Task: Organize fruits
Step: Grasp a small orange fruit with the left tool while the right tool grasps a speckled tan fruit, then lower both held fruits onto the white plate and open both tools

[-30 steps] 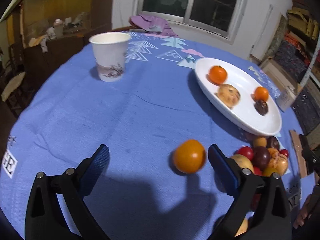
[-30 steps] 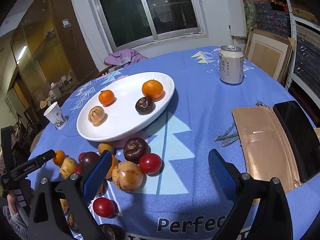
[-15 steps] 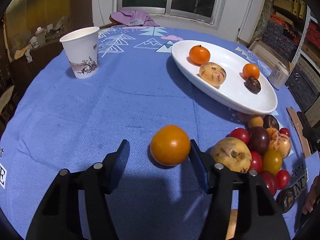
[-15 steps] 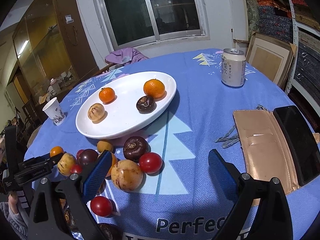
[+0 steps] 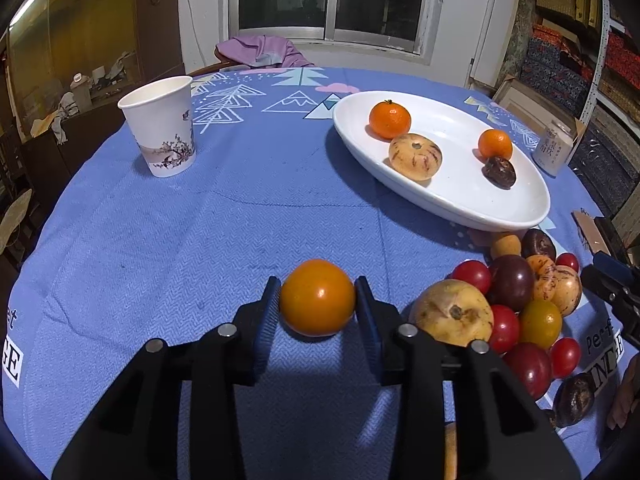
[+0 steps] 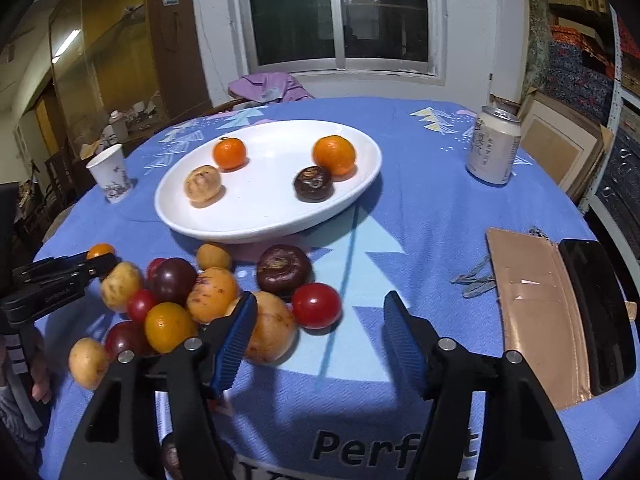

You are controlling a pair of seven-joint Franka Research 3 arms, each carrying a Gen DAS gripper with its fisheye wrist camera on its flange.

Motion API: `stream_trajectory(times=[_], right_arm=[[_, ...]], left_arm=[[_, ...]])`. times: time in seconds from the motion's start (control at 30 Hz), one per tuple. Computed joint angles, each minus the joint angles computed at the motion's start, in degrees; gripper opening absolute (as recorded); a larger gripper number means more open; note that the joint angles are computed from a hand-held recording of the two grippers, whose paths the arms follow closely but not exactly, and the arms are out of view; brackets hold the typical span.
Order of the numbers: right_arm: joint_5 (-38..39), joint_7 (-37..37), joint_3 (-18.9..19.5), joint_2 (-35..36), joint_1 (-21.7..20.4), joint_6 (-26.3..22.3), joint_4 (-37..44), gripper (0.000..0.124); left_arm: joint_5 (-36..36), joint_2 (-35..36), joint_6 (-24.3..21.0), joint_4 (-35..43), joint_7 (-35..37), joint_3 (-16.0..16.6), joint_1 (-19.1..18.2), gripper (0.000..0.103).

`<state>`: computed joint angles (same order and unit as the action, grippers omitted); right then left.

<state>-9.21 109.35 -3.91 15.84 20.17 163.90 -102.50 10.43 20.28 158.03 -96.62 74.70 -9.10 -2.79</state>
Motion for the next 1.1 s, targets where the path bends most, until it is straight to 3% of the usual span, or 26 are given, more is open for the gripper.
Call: stream_trajectory(times=[0.23, 0.57, 0.7, 0.93, 1.03, 1.1], right_arm=[[-0.6, -3.1, 1.0, 2.7, 0.7, -5.6, 3.5, 0.063], [-0.4, -2.9, 0.5, 3.9, 1.3, -6.2, 5.2, 0.062], [1.6, -5.6, 1.9, 3.5, 0.3, -5.4, 4.6, 0.043], [4.8, -7.8, 2.5, 3.0, -0.3, -5.1, 3.9, 0.043], [9.2, -9.9, 3.9, 1.4, -2.0, -2.1, 2.1, 0.043], [10.6, -9.7, 3.7, -0.1, -2.2, 1.2, 0.4, 0.043]], left_arm=[[-1.1, 0.8, -1.6, 1.1, 2.1, -0.8, 0.4, 0.038], [-2.0, 0.6, -1.3, 0.7, 2.7, -0.9, 0.6, 0.037], [-4.8, 0.5, -0.9, 0.5, 4.5, -2.0, 1.9, 0.037], [-4.9, 0.2, -0.1, 0.0, 3.6, -1.2, 1.3, 0.037], [-2.3, -2.2, 4.6, -2.9, 0.5, 0.5, 0.4, 0.037], [-4.5, -3.4, 7.1, -4.1, 1.7, -1.2, 2.0, 0.037]])
